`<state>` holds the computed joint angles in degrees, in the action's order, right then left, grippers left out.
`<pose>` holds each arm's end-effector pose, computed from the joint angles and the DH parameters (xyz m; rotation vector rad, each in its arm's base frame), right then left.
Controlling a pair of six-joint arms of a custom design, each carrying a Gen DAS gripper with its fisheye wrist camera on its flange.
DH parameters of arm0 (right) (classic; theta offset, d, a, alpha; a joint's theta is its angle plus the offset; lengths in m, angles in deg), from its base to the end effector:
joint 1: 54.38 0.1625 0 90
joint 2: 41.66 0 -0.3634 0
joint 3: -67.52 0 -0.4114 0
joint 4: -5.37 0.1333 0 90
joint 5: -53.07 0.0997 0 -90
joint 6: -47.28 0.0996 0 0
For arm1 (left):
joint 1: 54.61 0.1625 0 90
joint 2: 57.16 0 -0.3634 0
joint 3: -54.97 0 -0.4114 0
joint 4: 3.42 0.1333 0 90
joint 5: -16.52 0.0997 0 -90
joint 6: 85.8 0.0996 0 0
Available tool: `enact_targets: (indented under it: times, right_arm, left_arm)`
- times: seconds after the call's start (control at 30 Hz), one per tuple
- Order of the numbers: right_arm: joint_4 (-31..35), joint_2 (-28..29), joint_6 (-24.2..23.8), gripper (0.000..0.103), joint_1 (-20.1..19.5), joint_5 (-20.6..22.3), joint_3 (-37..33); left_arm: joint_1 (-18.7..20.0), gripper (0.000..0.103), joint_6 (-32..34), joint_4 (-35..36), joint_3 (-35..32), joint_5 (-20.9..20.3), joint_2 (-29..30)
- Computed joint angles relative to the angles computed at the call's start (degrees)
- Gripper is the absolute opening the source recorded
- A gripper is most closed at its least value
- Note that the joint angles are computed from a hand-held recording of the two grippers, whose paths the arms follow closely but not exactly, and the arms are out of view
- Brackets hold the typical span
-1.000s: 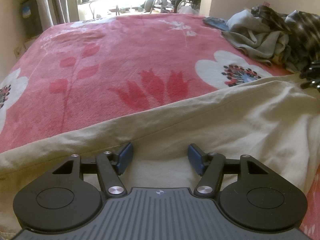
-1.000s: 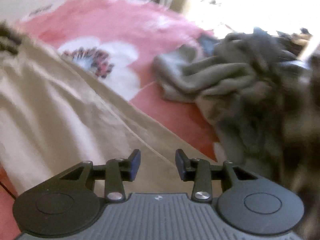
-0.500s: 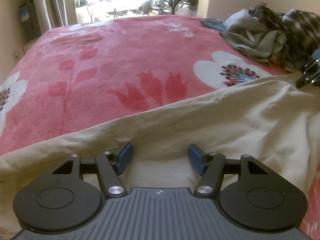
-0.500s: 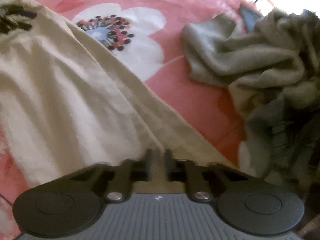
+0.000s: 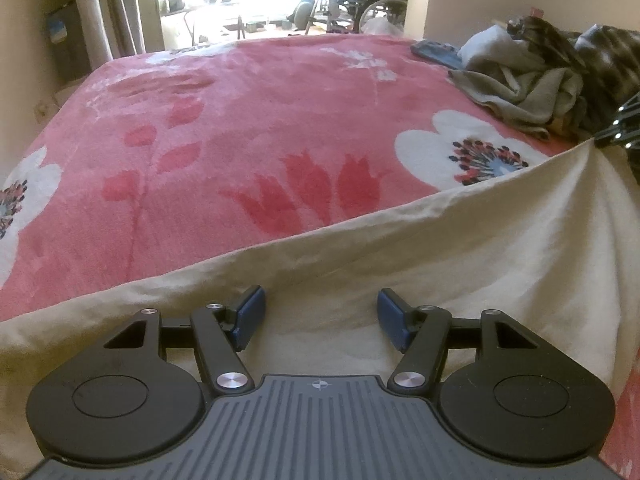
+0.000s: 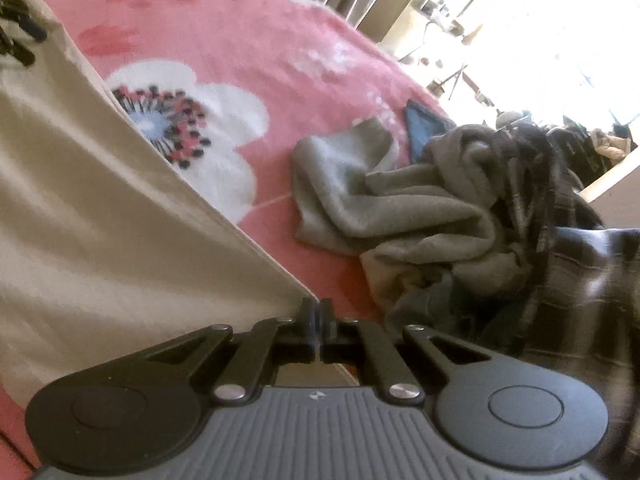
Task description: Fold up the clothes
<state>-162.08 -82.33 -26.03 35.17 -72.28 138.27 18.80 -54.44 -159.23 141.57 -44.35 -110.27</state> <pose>0.0697 -0.7595 0.2115 1.0375 -1.9131 0.3441 -0.0234 -0.7151 0.2059 0.8438 2.3607 -0.6349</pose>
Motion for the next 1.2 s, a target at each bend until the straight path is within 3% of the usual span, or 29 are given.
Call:
enact_targets:
  times: [0.13, 0.23, 0.37, 0.47, 0.53, 0.67, 0.73, 0.8, 0.83, 0.9, 1.0, 1.1, 1.2]
  right_arm:
    - [-0.5, 3.1, 0.2, 0.000, -1.6, -1.1, -2.0]
    - [-5.3, 4.7, 0.2, 0.004, -2.9, 0.3, -2.0]
    - [-15.5, 5.9, 7.6, 0.007, -3.7, -1.6, -4.3]
    - [-15.8, -0.4, 20.5, 0.007, -4.2, 0.3, 0.8]
    - [-15.0, -6.0, 25.9, 0.011, -4.1, 3.1, 7.1]
    - [-2.5, -15.1, 32.9, 0.010, -5.0, 9.6, 16.7]
    - [-2.2, -14.5, 31.2, 0.007, -5.5, 6.7, 17.9]
    - [-10.9, -10.4, 26.5, 0.011, -6.3, -2.4, 16.4]
    - [-15.5, -9.7, 26.1, 0.018, -6.7, -4.0, 16.2]
    - [-20.7, -9.5, 28.8, 0.012, -6.6, -6.3, 15.8]
    - [-20.4, -15.1, 33.4, 0.012, -5.7, 1.0, 21.8]
    - [-8.9, -22.1, 34.7, 0.012, -5.4, 11.2, 28.8]
    - [-1.0, -24.6, 33.7, 0.011, -5.9, 12.4, 32.7]
  left_arm:
    - [0.0, 0.063, 1.1, -1.0, 0.4, 0.1, 0.0]
    - [0.1, 0.063, 1.4, -1.2, 0.5, 0.1, 0.1]
    - [0.2, 0.063, 1.6, -1.4, 0.5, -0.1, 0.1]
    - [0.3, 0.063, 1.7, -1.7, 0.5, -0.4, 0.1]
    - [0.3, 0.063, 1.7, -1.9, 0.5, -0.5, 0.2]
    - [0.3, 0.064, 2.4, -2.1, 0.4, -0.5, 0.4]
    - [0.3, 0.064, 2.5, -1.9, 0.2, -0.5, 0.5]
    - [0.3, 0.064, 2.4, -1.8, 0.1, -0.3, 0.5]
    - [0.3, 0.064, 2.4, -1.8, 0.1, -0.3, 0.6]
    - [0.2, 0.064, 2.3, -1.7, 0.0, -0.1, 0.6]
    - [0.2, 0.064, 2.2, -1.7, -0.1, 0.1, 0.7]
    - [0.1, 0.064, 2.3, -1.9, -0.2, 0.2, 0.9]
    - [0.2, 0.064, 2.6, -1.8, -0.3, 0.1, 0.9]
